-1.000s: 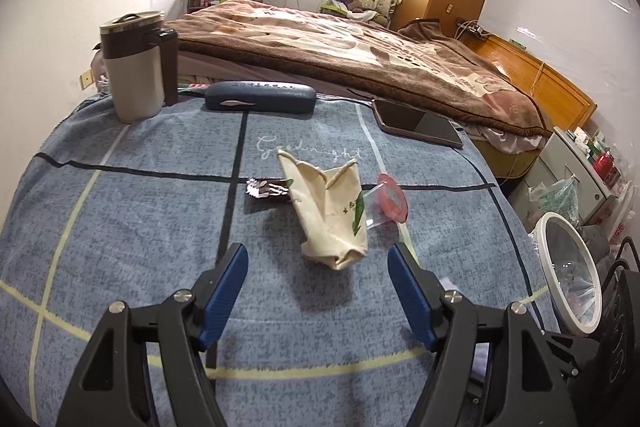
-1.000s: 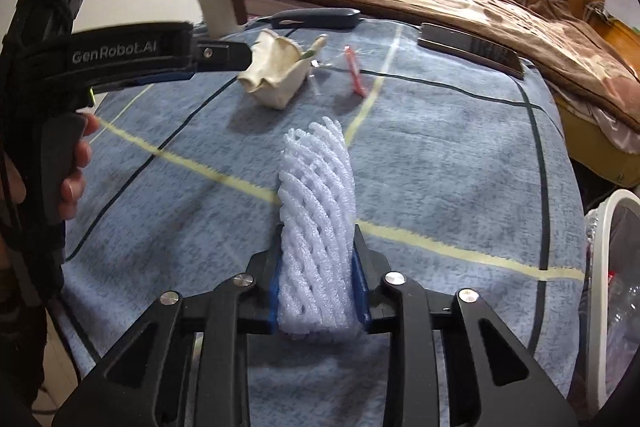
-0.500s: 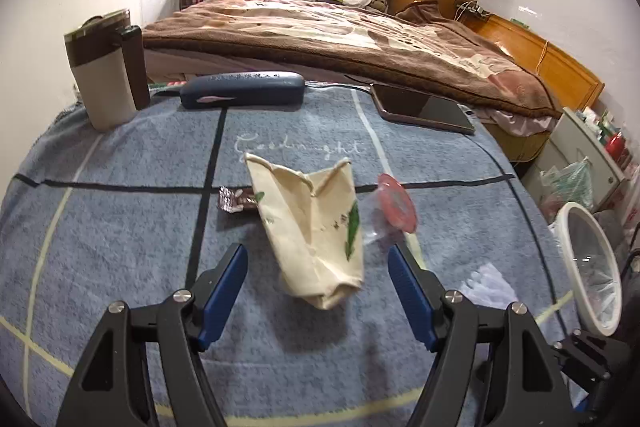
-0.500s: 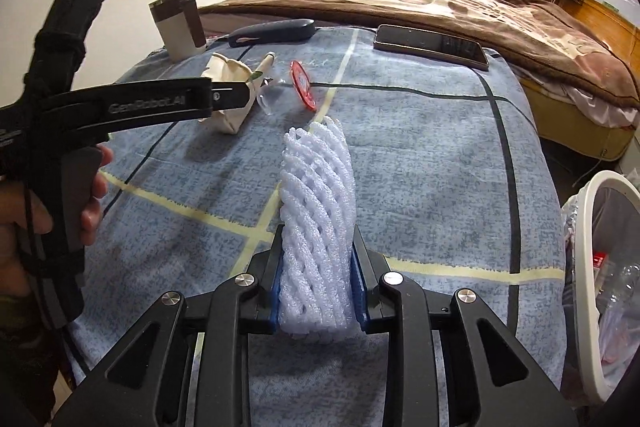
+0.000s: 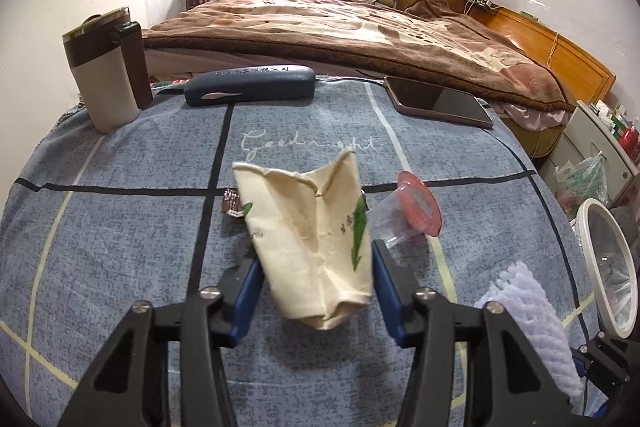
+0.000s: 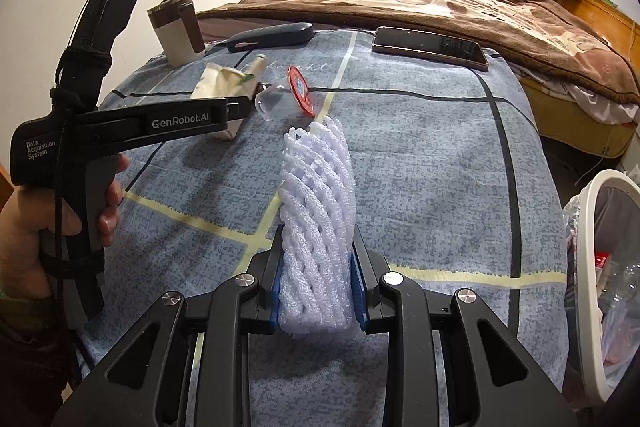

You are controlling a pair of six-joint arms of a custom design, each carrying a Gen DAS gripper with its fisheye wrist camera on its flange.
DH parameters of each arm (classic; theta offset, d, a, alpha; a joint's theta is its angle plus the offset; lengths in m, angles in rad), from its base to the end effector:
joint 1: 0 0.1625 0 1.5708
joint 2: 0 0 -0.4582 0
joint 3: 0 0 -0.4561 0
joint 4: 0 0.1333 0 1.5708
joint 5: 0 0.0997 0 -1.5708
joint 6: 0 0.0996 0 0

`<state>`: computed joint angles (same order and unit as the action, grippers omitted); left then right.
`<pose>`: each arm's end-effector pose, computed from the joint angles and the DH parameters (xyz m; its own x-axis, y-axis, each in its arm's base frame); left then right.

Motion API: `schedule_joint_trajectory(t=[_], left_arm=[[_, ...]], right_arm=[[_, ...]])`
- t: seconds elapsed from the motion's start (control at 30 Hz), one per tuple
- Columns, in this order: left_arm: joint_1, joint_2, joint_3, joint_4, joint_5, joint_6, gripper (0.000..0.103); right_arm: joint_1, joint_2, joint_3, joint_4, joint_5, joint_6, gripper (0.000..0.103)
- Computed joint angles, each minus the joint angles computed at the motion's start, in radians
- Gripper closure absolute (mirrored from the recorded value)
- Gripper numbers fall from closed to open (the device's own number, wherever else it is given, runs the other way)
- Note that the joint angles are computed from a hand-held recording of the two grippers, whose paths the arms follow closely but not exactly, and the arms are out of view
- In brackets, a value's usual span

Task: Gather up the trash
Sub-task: 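Grasp the beige cloth bag with the left tool while the right tool grasps another white foam sleeve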

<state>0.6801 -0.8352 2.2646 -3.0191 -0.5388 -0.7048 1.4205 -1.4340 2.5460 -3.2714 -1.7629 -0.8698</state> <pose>-0.2297 -0.4672 0.0015 -0.7591 -0.1112 -0.6415 0.3749 0.7308 -0.5704 0.0529 -0.4143 0.1815 -0.7109 -0.4660 0.5267 -0.6492 0.7228 -0.2367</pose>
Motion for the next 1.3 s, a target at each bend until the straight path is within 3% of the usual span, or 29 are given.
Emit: schedule_joint_trajectory(t=[0.2, 0.73, 0.97, 1.3], left_arm=[[-0.016, -0.006, 0.011, 0.013, 0.017, -0.014, 0.058], [-0.097, -0.048, 0.069, 0.073, 0.040, -0.119, 0.058], [-0.150, -0.067, 0.085, 0.124, 0.042, -0.175, 0.058], [-0.220, -0.041, 0.064, 0.112, 0.034, -0.159, 0.058]], right_arm=[[0.001, 0.003, 0.005, -0.019, 0.000, -0.002, 0.074], [-0.010, -0.049, 0.031, -0.020, 0.037, -0.003, 0.074], [-0.024, -0.107, 0.047, -0.005, 0.068, -0.001, 0.074], [-0.065, -0.223, 0.065, 0.023, 0.118, 0.009, 0.074]])
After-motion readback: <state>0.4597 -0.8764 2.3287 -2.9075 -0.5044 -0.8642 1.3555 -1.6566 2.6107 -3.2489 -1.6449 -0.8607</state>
